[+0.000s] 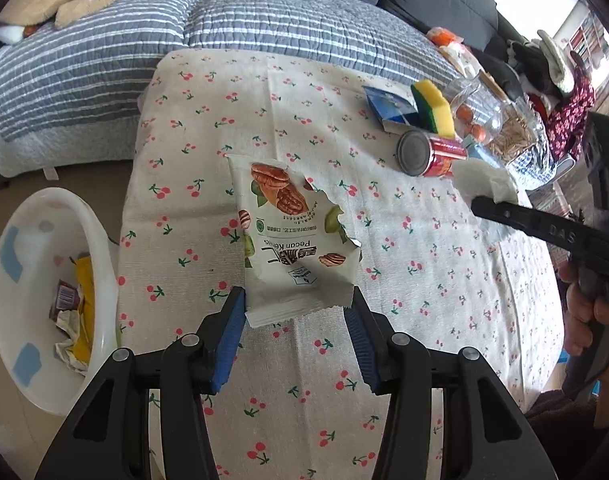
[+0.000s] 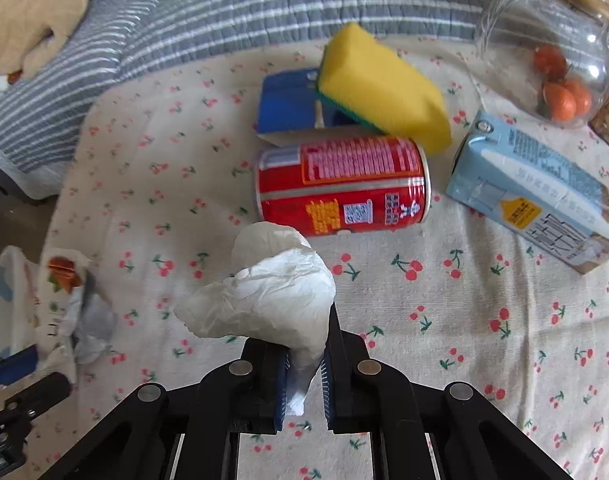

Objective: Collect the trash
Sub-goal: 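Drop the pecan bag into the bin with the left tool while the right tool drops the tissue in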

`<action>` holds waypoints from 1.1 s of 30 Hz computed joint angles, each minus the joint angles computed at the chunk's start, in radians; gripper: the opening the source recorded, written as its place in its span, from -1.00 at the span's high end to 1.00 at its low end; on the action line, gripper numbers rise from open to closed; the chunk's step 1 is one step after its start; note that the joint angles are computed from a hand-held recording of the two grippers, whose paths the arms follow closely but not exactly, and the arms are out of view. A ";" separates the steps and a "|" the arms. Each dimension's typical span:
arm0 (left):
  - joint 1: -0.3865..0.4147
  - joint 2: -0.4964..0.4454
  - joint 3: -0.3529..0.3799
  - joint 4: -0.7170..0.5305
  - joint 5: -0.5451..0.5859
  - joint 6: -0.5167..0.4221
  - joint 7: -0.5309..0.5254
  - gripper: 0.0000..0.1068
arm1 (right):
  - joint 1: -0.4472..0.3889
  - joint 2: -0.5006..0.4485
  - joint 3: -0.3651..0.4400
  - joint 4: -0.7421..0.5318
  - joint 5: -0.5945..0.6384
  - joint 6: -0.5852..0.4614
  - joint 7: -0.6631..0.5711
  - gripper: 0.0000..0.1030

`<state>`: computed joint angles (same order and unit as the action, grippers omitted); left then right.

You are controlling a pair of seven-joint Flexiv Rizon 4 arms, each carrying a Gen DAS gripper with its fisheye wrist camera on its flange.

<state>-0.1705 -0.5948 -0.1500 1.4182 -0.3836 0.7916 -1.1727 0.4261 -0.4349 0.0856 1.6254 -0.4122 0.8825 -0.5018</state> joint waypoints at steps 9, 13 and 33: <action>0.033 0.060 -0.005 0.076 -0.045 0.054 0.042 0.01 | 0.001 0.070 0.020 0.065 0.000 0.062 0.014 0.78; 0.054 0.084 0.002 0.108 -0.068 0.075 0.052 0.01 | 0.008 0.070 0.024 0.060 -0.005 0.073 0.014 0.78; 0.152 0.144 0.083 0.221 -0.047 0.159 0.017 0.01 | 0.093 -0.049 0.043 -0.086 0.017 0.088 -0.071 0.78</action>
<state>-0.0185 -0.4511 -0.0671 1.6396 -0.4307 0.9504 -1.1556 0.5193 -0.4835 0.1285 1.5392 -0.3950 0.9706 -0.5725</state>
